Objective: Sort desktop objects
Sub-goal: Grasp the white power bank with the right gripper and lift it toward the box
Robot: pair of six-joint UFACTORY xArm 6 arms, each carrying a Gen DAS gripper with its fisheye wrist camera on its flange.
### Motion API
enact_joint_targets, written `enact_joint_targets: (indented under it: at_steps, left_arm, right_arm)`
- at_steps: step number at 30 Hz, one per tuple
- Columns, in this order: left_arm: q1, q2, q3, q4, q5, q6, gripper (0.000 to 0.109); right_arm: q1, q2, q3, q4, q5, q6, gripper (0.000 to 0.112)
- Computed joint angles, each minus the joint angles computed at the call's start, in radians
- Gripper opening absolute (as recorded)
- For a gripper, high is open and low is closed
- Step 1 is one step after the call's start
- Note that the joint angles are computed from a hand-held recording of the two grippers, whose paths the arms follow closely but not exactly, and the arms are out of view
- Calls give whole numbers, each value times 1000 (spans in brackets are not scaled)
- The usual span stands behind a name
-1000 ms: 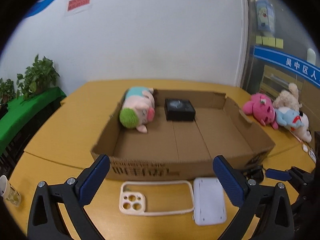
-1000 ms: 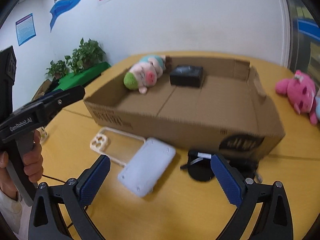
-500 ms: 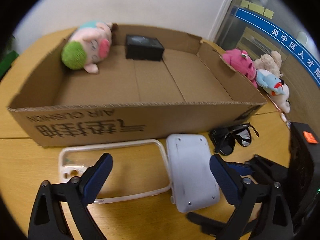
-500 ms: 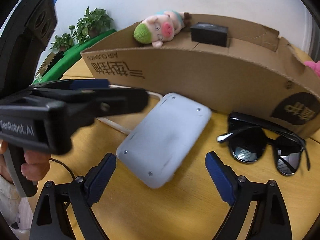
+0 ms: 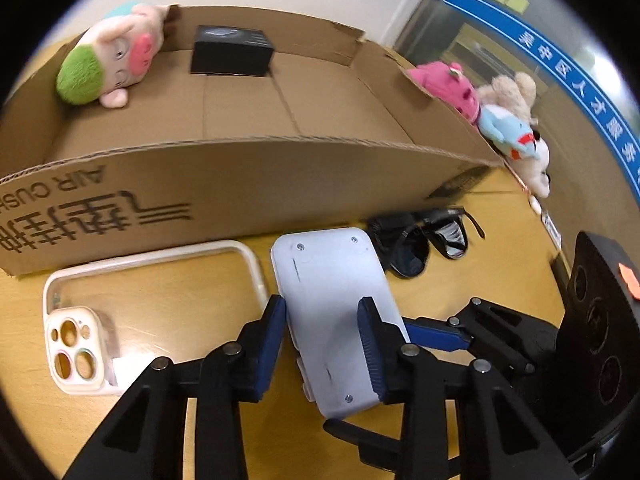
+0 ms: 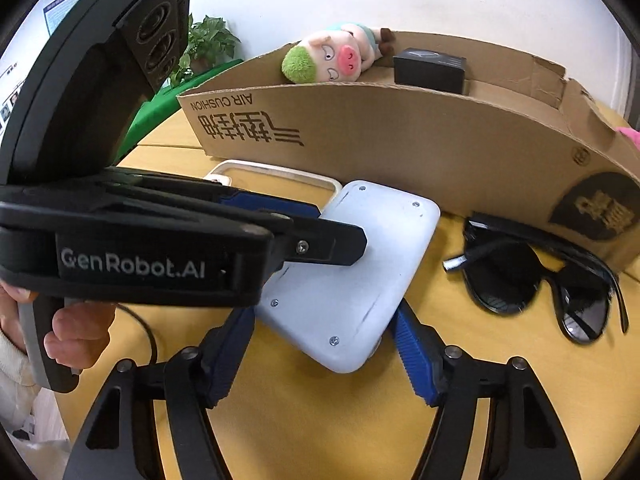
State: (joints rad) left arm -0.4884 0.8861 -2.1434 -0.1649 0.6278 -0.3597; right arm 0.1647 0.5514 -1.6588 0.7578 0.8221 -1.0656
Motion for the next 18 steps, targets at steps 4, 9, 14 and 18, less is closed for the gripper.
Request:
enact_joint_targets:
  at_steps: [4, 9, 14, 18]
  left_arm:
    - [-23, -4, 5, -57, -9, 26, 36]
    - [-40, 29, -51, -70, 46, 10, 35]
    - [-41, 16, -23, -75, 30, -39, 35]
    - [-41, 14, -23, -81, 35, -29, 31]
  right_arm:
    - [-33, -43, 52, 22, 6, -22, 68]
    - [-62, -86, 105, -1, 10, -63, 69]
    - [-71, -86, 118, 1, 5, -72, 69]
    - [-68, -84, 121, 21, -9, -91, 68]
